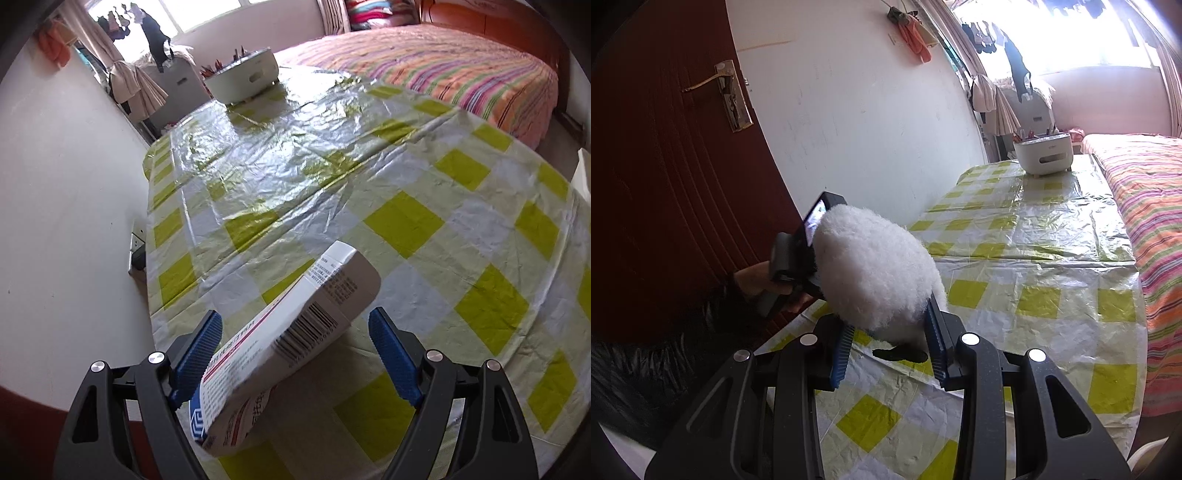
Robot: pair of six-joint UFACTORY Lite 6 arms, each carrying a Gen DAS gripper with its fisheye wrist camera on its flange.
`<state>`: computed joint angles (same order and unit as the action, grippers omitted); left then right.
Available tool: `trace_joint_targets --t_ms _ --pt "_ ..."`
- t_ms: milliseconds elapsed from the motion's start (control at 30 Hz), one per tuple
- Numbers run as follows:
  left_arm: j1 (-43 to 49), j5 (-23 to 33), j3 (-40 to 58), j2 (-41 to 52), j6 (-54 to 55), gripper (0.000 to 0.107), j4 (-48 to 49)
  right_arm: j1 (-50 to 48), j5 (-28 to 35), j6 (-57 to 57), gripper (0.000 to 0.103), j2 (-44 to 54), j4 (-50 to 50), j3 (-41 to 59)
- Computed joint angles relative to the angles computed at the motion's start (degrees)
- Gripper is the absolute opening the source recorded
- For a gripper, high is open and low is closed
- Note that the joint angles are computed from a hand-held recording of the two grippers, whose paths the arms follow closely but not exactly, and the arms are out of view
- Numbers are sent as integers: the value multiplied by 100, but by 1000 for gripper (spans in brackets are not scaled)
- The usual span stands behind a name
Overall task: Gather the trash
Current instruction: 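Lift the fluffy ball with the right gripper while the left lifts and turns the box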
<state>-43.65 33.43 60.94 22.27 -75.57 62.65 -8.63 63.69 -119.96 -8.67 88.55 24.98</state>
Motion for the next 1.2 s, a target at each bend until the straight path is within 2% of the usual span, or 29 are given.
trace_joint_targets --t_ms 233,433,567,967,1200 --pt "176 -187 282 395 230 79 -175 -245 225 -8 34 150 -129 68" --pt "302 -318 360 553 123 64 -203 -377 335 16 34 116 -173 77" --pt "519 -667 229 362 35 61 -339 -465 425 72 34 15 -229 28" --pt "374 -779 60 139 -197 57 -530 -905 774 147 34 -164 -382 -54" --pt "-129 -984 16 -107 -1190 49 -29 -1390 1043 151 34 -307 -530 -117"
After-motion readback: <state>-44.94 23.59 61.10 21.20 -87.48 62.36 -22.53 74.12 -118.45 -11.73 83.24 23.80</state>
